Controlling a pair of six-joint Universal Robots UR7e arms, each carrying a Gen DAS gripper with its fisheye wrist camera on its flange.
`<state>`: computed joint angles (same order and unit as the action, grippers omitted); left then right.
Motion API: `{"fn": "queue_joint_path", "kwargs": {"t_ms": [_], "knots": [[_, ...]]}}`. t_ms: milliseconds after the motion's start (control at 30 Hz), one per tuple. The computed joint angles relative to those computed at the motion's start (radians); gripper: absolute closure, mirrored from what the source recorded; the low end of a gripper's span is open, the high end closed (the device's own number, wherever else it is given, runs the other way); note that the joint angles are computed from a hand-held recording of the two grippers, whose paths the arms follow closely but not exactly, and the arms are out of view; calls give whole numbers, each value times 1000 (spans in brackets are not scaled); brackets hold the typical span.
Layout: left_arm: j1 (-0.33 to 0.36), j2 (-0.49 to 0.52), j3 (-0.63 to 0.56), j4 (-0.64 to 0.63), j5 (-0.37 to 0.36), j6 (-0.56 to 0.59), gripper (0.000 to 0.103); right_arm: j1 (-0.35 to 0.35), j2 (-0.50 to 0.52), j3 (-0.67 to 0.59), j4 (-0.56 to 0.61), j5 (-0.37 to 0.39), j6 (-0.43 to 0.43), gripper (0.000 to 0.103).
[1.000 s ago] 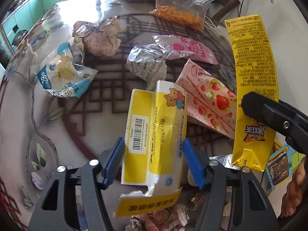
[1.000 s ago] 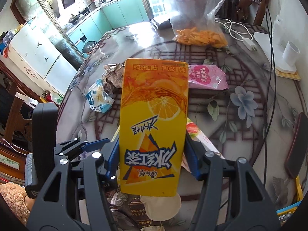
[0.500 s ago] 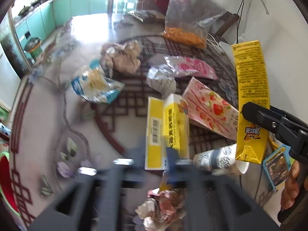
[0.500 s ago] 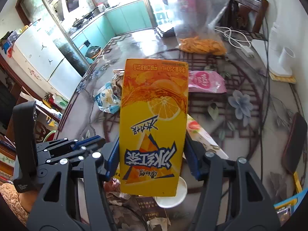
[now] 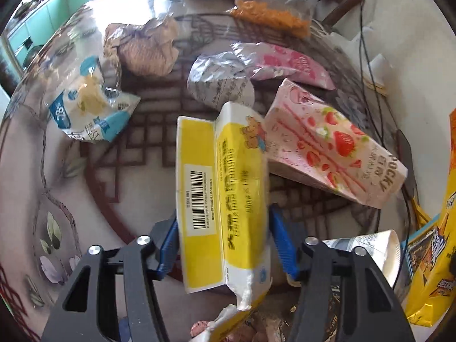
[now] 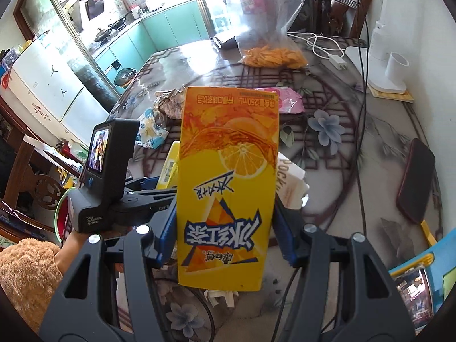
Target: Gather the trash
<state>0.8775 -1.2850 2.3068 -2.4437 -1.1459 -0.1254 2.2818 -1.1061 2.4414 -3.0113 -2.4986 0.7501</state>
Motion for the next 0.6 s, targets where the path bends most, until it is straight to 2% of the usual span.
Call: {"fn": "queue_joint_path", "kwargs": {"t_ms": [100,333,467,600], "knots": [[-3,-57,19,-12,-6,5,53,9,11,-12,-3,3,-5,46],[-50,-293,65,50,32,3,53,14,74,-64,-75,43,-113,46],[-63,-422,75,109,66,-39,53,19,121,-111,-99,91,-175,46],[-73,-531,78,163,129,-80,52,33,167,-163,-105,134,-226,46]]}}
